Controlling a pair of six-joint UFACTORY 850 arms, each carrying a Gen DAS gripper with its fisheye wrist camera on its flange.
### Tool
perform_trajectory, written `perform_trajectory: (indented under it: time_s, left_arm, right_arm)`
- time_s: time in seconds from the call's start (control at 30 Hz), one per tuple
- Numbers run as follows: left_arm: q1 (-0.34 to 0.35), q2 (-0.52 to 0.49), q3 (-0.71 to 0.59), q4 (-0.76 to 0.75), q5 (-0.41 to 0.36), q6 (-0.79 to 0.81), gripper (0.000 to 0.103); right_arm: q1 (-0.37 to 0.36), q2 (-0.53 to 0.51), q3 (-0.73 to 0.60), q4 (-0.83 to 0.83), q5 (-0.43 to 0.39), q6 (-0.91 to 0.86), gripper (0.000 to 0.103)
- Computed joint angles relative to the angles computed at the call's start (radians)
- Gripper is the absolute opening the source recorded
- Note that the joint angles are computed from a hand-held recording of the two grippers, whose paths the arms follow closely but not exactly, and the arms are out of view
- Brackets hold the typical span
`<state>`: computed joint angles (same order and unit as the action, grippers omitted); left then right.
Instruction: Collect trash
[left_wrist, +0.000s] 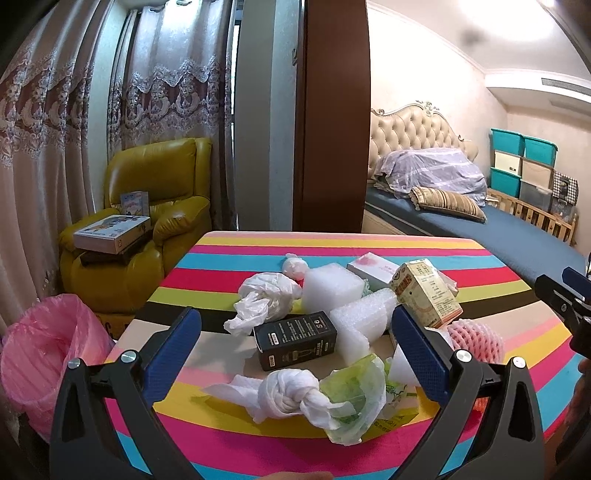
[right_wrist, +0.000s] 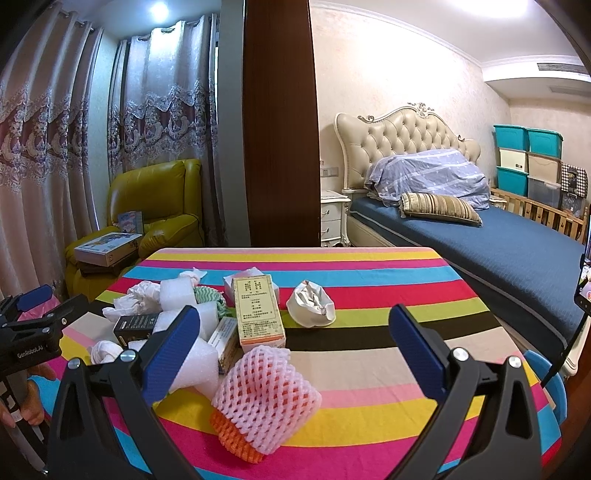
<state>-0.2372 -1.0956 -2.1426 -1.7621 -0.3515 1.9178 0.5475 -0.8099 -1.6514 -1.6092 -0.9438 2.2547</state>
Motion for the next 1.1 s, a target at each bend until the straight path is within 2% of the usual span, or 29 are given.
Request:
perform_trajectory:
  time_s: [0.23,0.4,0.73,0.93,1.1]
  left_arm:
    - [0.001,-0.018,-0.033,0.116,0.004,-0.145,0.097]
    - [-0.001,-0.002,0.0,0.022,0.0,-0.031,0.097]
    - [-0.008,0.012,0.028,-0.064,0.019,0.076,0.097]
    - [-0.007,0.003,0.013,-0.002,0.016,0.003,0.097]
    - [-0.006,0.004,0.014,-0.008,0.016,0.009,0.097]
  right_arm:
    - [0.001,0.007,0.007,0.003,0.002,-0.002,0.099]
    - [0.002,0.0,-0.001,0.006,0.005,-0.005,0.099]
    - [0.001,0.011,0.014,0.003,0.006,0.01,0.099]
    - [0.001,0.007,0.009,0.007,0.011,0.0,0.099]
    - [0.0,0.004,0.007,0.007,0.016,-0.002,0.099]
